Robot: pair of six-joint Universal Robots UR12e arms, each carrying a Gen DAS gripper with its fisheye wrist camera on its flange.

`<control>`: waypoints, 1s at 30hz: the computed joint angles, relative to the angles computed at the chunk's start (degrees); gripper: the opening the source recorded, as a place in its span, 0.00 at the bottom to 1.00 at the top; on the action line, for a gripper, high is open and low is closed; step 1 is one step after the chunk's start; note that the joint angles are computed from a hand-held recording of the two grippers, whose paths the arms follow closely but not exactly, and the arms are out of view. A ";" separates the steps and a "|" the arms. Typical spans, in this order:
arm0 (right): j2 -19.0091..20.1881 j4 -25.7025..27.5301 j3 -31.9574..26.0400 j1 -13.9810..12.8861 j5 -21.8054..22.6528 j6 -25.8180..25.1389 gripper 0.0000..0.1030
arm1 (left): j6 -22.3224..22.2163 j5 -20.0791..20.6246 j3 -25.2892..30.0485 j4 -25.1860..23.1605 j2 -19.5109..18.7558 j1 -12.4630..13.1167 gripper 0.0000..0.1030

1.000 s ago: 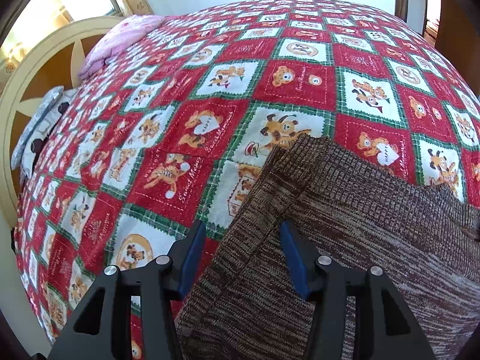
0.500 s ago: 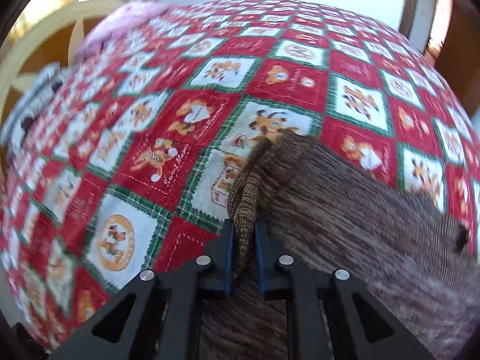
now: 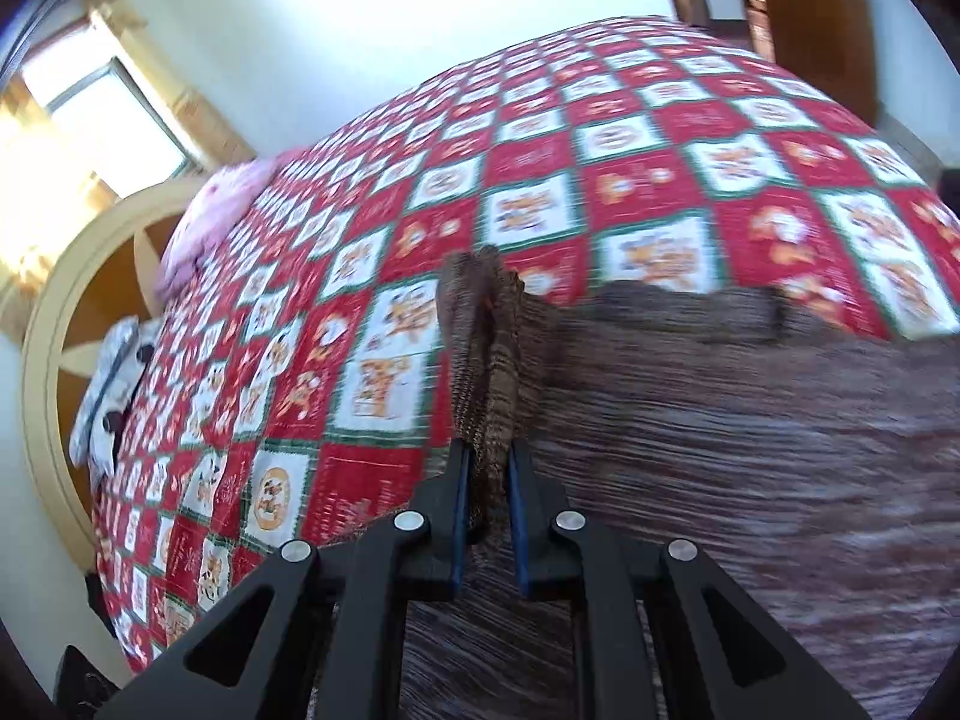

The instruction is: Fold small clothes

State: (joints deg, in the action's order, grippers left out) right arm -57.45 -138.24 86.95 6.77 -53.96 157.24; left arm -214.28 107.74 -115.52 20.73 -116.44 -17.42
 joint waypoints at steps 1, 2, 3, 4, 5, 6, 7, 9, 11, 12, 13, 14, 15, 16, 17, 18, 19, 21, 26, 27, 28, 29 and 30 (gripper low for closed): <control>-0.07 0.17 0.11 -0.66 -0.16 0.17 0.11 | 1.03 -0.60 0.69 -0.59 -0.15 -0.23 0.09; -0.09 0.09 0.23 -1.06 -0.36 0.43 0.11 | 1.92 -1.11 1.38 -1.54 -0.28 -0.44 0.09; -0.09 0.08 0.30 -1.55 -0.48 0.62 0.11 | 2.62 -1.66 2.04 -2.61 -0.44 -0.62 0.09; -0.05 0.19 0.41 -2.14 -0.56 0.90 0.10 | 3.06 -2.44 2.61 -3.47 -0.60 -0.76 0.09; 0.00 0.35 0.43 -2.54 -0.48 1.00 0.10 | 3.36 -3.42 3.13 -4.19 -0.81 -0.89 0.09; 0.06 0.39 0.49 -2.87 -0.44 1.08 0.10 | 3.59 -4.16 3.47 -4.79 -0.94 -1.06 0.09; 0.10 0.37 0.61 -3.32 -0.39 1.13 0.10 | 4.04 -4.95 3.97 -5.46 -1.15 -1.22 0.09; 0.16 0.28 0.69 -3.93 -0.01 1.14 0.10 | 5.31 -5.42 5.07 -6.74 -1.64 -1.64 0.09; 0.11 -0.24 0.88 -4.56 0.30 1.16 0.10 | 6.52 -6.22 5.93 -7.72 -2.00 -1.79 0.09; 0.11 -0.52 0.85 -4.76 0.35 1.20 0.10 | 6.93 -6.56 6.31 -8.13 -2.15 -1.95 0.09; 0.09 -0.85 0.85 -5.07 0.34 1.08 0.10 | 7.24 -6.87 6.54 -8.35 -2.24 -2.03 0.09; 0.06 -1.16 0.85 -5.25 0.17 1.00 0.10 | 7.71 -7.32 6.87 -8.61 -2.40 -1.99 0.09; 0.06 -1.46 0.80 -5.44 -0.08 0.86 0.10 | 8.15 -7.62 7.25 -9.04 -2.53 -2.03 0.09; 0.07 -1.60 0.72 -5.62 -0.24 0.68 0.10 | 8.54 -7.83 7.62 -9.52 -2.64 -2.16 0.09; 0.09 -1.61 0.63 -5.91 -0.25 0.52 0.10 | 8.83 -8.26 8.12 -9.94 -2.90 -2.12 0.09; 0.12 -1.72 0.60 -6.22 -0.23 0.58 0.10 | 9.02 -8.73 8.57 -10.49 -3.09 -2.13 0.09; 0.14 -1.87 0.61 -6.50 -0.32 0.59 0.10 | 9.18 -9.28 9.08 -11.34 -3.25 -2.13 0.09; 0.14 -2.41 0.76 -6.92 -0.85 0.74 0.06 | 9.32 -9.53 10.34 -13.65 -3.65 -2.31 0.09; 0.21 -3.89 1.13 -8.36 -1.26 2.15 0.00 | 9.39 -8.31 12.35 -17.45 -4.34 -2.79 0.09; 0.35 -3.71 1.01 -8.80 -0.84 2.56 0.00 | 9.39 -7.95 12.58 -17.83 -4.43 -2.86 0.09; 0.42 -3.62 0.94 -9.00 -0.75 2.74 0.00 | 9.31 -7.66 12.80 -18.29 -4.50 -2.91 0.09; 0.52 -3.68 0.92 -9.33 -0.51 2.80 0.00 | 9.09 -7.38 13.00 -18.77 -4.56 -2.95 0.09; 0.52 -3.72 1.00 -9.56 -0.02 2.63 0.00 | 8.81 -7.18 13.17 -19.24 -4.57 -3.02 0.09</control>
State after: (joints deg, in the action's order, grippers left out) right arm -56.93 -141.96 87.95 -2.79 -53.97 159.87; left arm -205.48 100.56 -102.35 1.50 -121.01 -20.44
